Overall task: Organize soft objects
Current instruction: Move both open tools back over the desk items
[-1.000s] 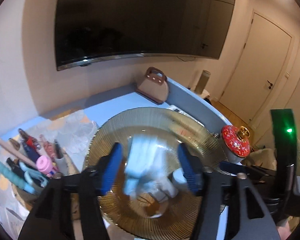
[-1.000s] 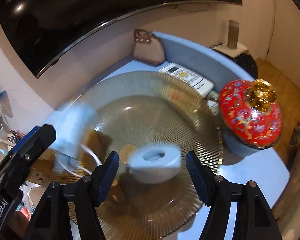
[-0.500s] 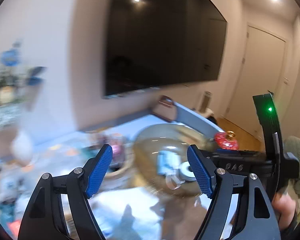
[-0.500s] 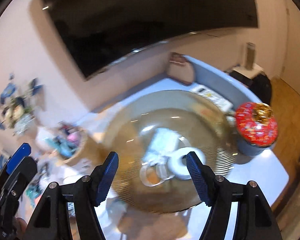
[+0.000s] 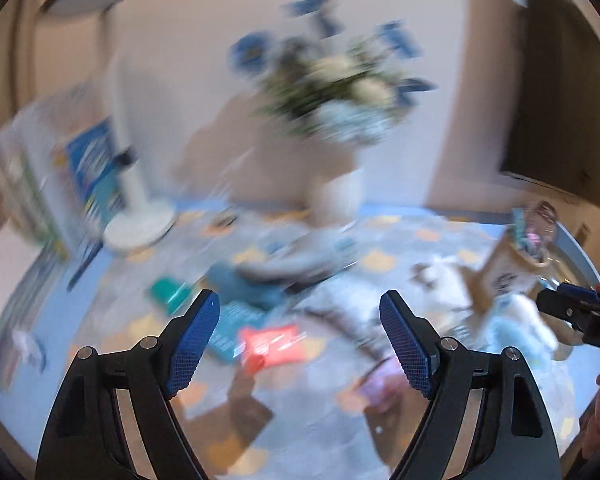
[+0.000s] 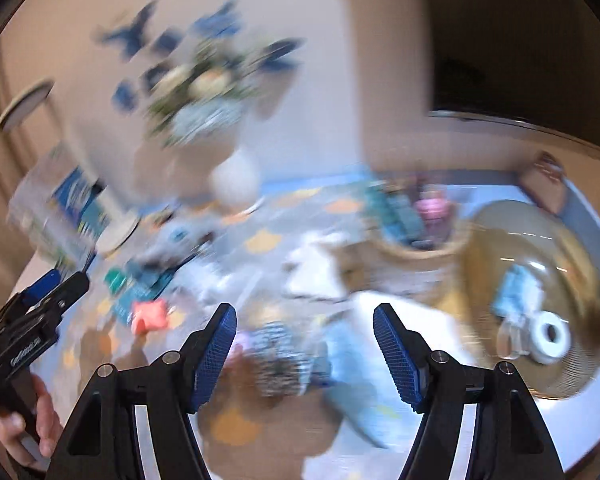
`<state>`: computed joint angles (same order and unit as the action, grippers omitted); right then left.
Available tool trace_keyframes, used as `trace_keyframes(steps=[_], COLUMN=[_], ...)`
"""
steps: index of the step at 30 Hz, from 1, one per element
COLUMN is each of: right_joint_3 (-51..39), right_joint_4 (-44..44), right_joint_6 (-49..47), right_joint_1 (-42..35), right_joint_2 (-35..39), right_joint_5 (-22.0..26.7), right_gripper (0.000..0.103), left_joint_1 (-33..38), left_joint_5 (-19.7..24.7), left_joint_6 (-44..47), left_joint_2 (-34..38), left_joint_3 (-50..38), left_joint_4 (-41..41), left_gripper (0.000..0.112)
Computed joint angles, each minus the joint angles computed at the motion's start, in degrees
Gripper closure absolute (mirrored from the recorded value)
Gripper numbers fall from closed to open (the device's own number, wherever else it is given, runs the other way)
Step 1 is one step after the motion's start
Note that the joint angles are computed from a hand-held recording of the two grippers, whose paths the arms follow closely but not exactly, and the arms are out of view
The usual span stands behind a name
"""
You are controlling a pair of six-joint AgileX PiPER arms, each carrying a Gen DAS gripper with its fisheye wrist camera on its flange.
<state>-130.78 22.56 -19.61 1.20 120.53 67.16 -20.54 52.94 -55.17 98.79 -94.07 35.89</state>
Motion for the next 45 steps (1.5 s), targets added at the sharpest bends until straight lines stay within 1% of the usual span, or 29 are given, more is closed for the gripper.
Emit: trace_keyframes(steps=[1,4,6,10,13,15,17,19,20,21,22,23,26,30,32,34,35,37,38,40,42,43,45], right_joint_3=[1.82,6.33,8.52,15.8,22.86,28.52,32.71,35.66,36.39,37.64,39.18,39.93,42.15,41.37,41.29,41.69,42.5,43.51,43.07,41.42,40.28,40.4,42.47], right_joint_4=[0.85,4.11,5.4,7.41,6.9,6.39,6.82,8.31,8.16,8.67,8.95,8.35,5.15,-1.85,-0.94,1.11,3.5,8.14,10.62,13.62,14.81,16.1,18.35], right_joint_6=[-0.95,-4.12,-5.6,-9.01,-11.22,-13.14,-14.9,-17.42,-17.77,-18.88,-19.61,-19.36,-18.56,-13.25,-13.62,-14.47,-15.71,-18.14,-19.17,-20.03,-19.43,-19.72,-21.0], right_joint_1=[1.38,4.08,5.41,8.69,11.03,12.37,12.93,12.82,13.0,13.29,13.66,14.12,15.84,17.44,17.1,16.39,15.68,14.32,13.4,11.94,10.96,10.39,9.92], right_joint_2=[-0.32,-0.38,-0.13,-0.45,-1.53,-2.37,-2.99,-3.47,-3.73,-4.54,-5.34,-5.73,-6.87,-6.08,-5.99,-6.29,-6.85,-7.59,-7.47,-6.59,-5.93,-6.03,-7.38], right_joint_5=[-0.97,-3.55,-5.16,-11.11,-18.33,-24.91,-30.04,-33.12,-34.01,-35.65,-37.55,-38.64,-41.85,-42.07,-41.92,-42.22,-42.98,-43.86,-43.0,-40.37,-38.56,-38.39,-39.97], right_gripper=[0.034,0.034,0.034,0.034,0.034,0.034,0.034,0.034,0.034,0.028,0.021,0.009,0.008,0.008,0.008,0.008,0.008,0.005,0.001,0.0,0.0,0.0,0.0], left_joint_1=[1.26,4.03,5.05,7.26,8.35,8.54,9.16,9.9,9.84,9.29,8.78,8.21,6.28,4.24,4.39,5.09,5.71,6.35,5.94,4.64,3.86,3.54,3.34], left_joint_5=[-1.79,-6.62,-8.93,-14.76,-18.97,-22.01,-24.91,-23.37,-23.65,-24.05,-23.7,-22.8,-19.76,-16.76,-16.9,-18.0,-18.97,-19.77,-19.12,-17.99,-17.54,-17.2,-17.05], left_joint_6=[-1.53,-5.06,-6.63,-7.85,-7.82,-9.38,-11.27,-8.47,-9.14,-12.07,-13.45,-13.77,-12.9,-12.51,-11.57,-8.57,-5.46,0.2,0.31,-2.16,-3.03,-3.16,-2.69], left_joint_2=[-1.78,-4.64,-4.72,-4.43,-3.54,-3.45,-3.04,-1.71,-2.05,-2.59,-2.68,-2.44,-1.11,0.08,0.16,0.21,0.29,0.71,0.95,1.04,1.16,1.27,1.44], left_joint_3=[4.14,12.92,15.81,21.12,23.13,25.3,27.25,25.84,26.22,27.05,27.23,26.87,25.09,23.59,23.47,23.24,23.1,22.45,22.08,22.02,21.98,21.86,21.64], left_joint_4=[-0.01,0.31,0.98,1.1,0.59,1.3,1.83,-1.83,-1.14,1.78,3.27,3.97,5.32,7.41,7.14,4.58,1.85,-2.97,-2.62,0.64,2.2,2.67,2.63], left_gripper=[0.031,0.031,0.031,0.031,0.031,0.031,0.031,0.031,0.031,0.031,0.031,0.031,0.031,0.031,0.031,0.03,0.03,0.03,0.03,0.03,0.03,0.03,0.03])
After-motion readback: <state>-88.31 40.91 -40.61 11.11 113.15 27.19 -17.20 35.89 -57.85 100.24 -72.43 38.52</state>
